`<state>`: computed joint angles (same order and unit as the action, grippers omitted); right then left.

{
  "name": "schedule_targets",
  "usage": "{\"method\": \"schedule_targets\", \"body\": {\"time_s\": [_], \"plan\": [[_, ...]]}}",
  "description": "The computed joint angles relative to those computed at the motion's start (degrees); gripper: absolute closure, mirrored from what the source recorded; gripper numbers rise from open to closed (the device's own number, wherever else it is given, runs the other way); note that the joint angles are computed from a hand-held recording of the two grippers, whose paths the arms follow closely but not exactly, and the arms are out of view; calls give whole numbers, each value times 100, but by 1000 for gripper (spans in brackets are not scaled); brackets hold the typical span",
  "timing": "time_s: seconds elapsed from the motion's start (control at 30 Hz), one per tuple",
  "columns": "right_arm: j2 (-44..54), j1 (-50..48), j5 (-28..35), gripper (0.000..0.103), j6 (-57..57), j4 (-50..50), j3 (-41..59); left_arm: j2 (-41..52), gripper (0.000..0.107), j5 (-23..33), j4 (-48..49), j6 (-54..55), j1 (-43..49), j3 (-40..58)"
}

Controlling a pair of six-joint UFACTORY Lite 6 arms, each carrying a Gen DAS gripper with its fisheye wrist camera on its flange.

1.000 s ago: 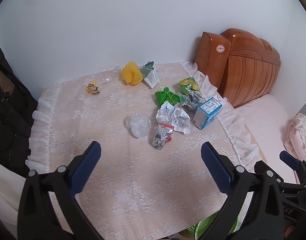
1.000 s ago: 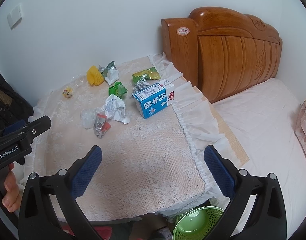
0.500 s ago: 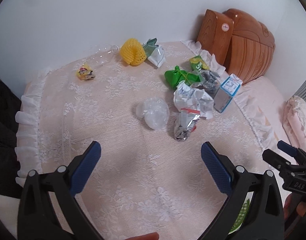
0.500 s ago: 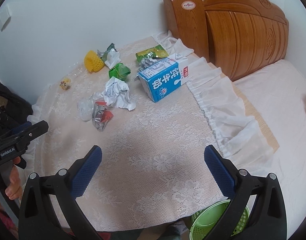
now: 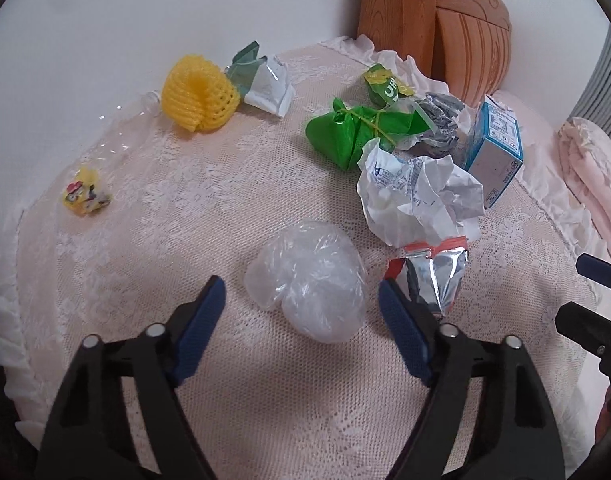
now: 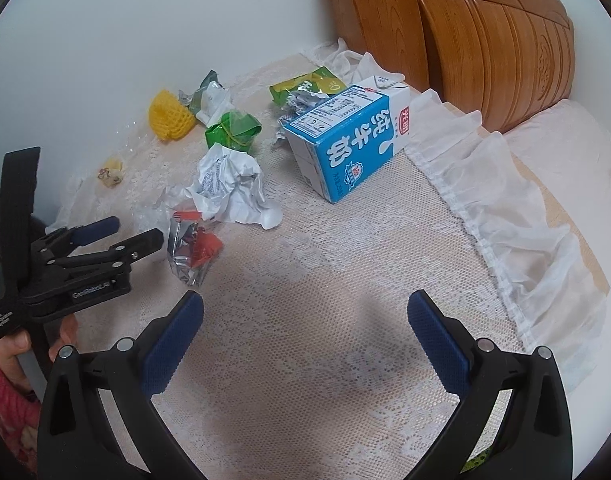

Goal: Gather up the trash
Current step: 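Reach the left tool to the clear plastic bag and close on it, then drop the clear bag into the wastebasket with left tool while right drops the wrapper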

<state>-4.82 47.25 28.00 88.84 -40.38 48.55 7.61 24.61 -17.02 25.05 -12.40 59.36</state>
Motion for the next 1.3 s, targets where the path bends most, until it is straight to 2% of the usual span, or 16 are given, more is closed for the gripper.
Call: {"method": "schedule_targets", "body": {"time_s": [0.07, 0.17, 0.23, 0.33, 0.47, 0.53, 0.6, 0.63, 0.7, 0.73, 0.8, 0.87, 1.0, 1.07, 1.17, 1.3], "plan": [[208, -10, -105, 2, 63, -51, 148, 209, 57, 107, -506, 580, 129, 134], [522, -32, -330, 2, 164, -96, 376, 149, 66, 200, -1343, 1439, 354, 60], [800, -60, -566, 2, 263, -88, 589, -96, 68, 218, -1668, 1734, 496, -126], [1380, -50, -819, 2, 473, -197, 1118, -673, 69, 181, -1513, 1539, 677, -461], [2386, 19, -639, 2, 482, -223, 2123, -1411, 69, 452, -1168, 1213, 1138, -723], [2873, -12, -594, 2, -19, 234, 2614, -1662, 69, 712, -1146, 1200, 1436, -759], [3102, -9, -643, 13, -151, 360, 2817, -1940, 69, 829, -1007, 1114, 1665, -876], [3218, 36, -525, 22, -121, 273, 2969, -2074, 69, 841, -919, 1066, 1738, -949], [3272, 96, -459, 41, -50, 79, 3037, -2324, 69, 841, -712, 929, 1805, -1097], [3253, 71, -559, 56, -116, 127, 2988, -2447, 69, 874, -643, 882, 1821, -1173], [3112, -3, -859, 62, -161, 197, 2740, -2665, 69, 1002, -568, 829, 1819, -1306], [2800, -29, -1107, 67, -48, 79, 2334, -2949, 69, 1114, -394, 610, 1687, -1478], [1530, -11, -1700, 67, 820, -741, 1022, -3582, 69, 1377, 94, -133, 943, -1763], [649, 121, -1606, 67, 589, -475, 296, -3936, 69, 1528, 515, -833, 220, -1900], [-1007, 532, -882, 67, 293, 91, -941, -4432, 69, 1735, 1385, -2426, -1400, -2109], [-3405, 1997, 1448, 67, 1153, 484, -2380, -4358, 69, 1842, 2198, -4497, -3799, -2077]]}}
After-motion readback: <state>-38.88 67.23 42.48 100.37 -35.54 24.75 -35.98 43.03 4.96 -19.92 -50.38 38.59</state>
